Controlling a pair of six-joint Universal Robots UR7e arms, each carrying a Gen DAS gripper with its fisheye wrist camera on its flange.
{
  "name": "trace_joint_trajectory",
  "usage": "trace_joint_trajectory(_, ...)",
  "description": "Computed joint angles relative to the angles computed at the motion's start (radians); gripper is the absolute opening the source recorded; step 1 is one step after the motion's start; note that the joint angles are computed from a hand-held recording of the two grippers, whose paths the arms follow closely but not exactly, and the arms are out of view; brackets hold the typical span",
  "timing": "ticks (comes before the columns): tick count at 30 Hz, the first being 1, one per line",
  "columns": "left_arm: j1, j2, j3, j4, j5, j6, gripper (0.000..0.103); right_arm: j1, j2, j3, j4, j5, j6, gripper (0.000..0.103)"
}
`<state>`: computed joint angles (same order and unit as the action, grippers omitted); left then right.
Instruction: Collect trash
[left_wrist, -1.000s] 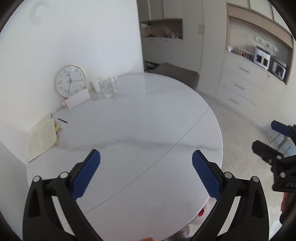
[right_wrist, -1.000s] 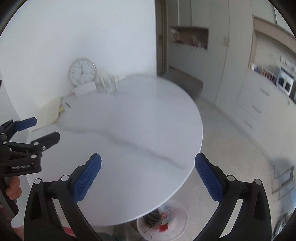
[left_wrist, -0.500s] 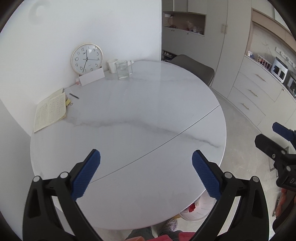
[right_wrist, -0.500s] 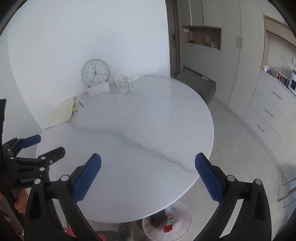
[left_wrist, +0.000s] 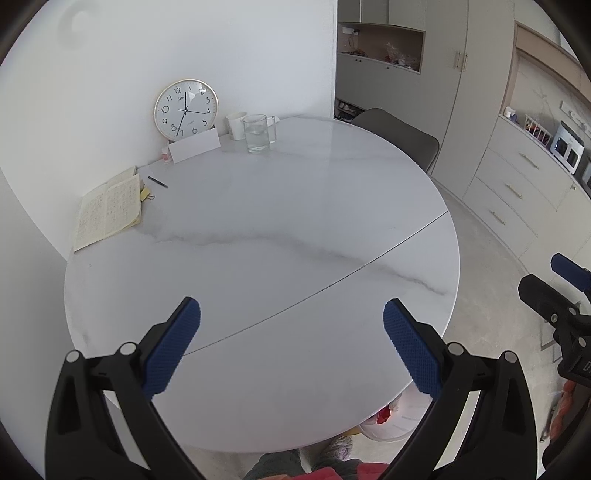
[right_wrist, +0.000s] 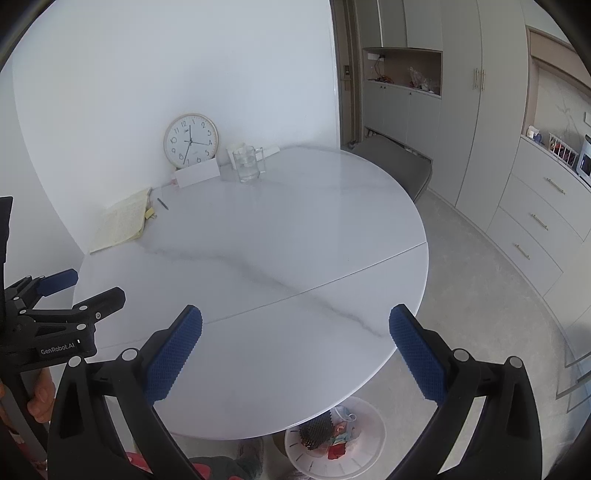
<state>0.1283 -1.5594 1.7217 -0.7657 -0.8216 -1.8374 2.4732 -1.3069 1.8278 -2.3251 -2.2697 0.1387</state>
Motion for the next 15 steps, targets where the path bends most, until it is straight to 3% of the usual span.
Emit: trace_joint_trajectory(15,0.008,-0.015,0.008,-0.005,0.0,0.009,0.095,-0.001,0.009,0.009,0.005,-0.001,0.012,0.101)
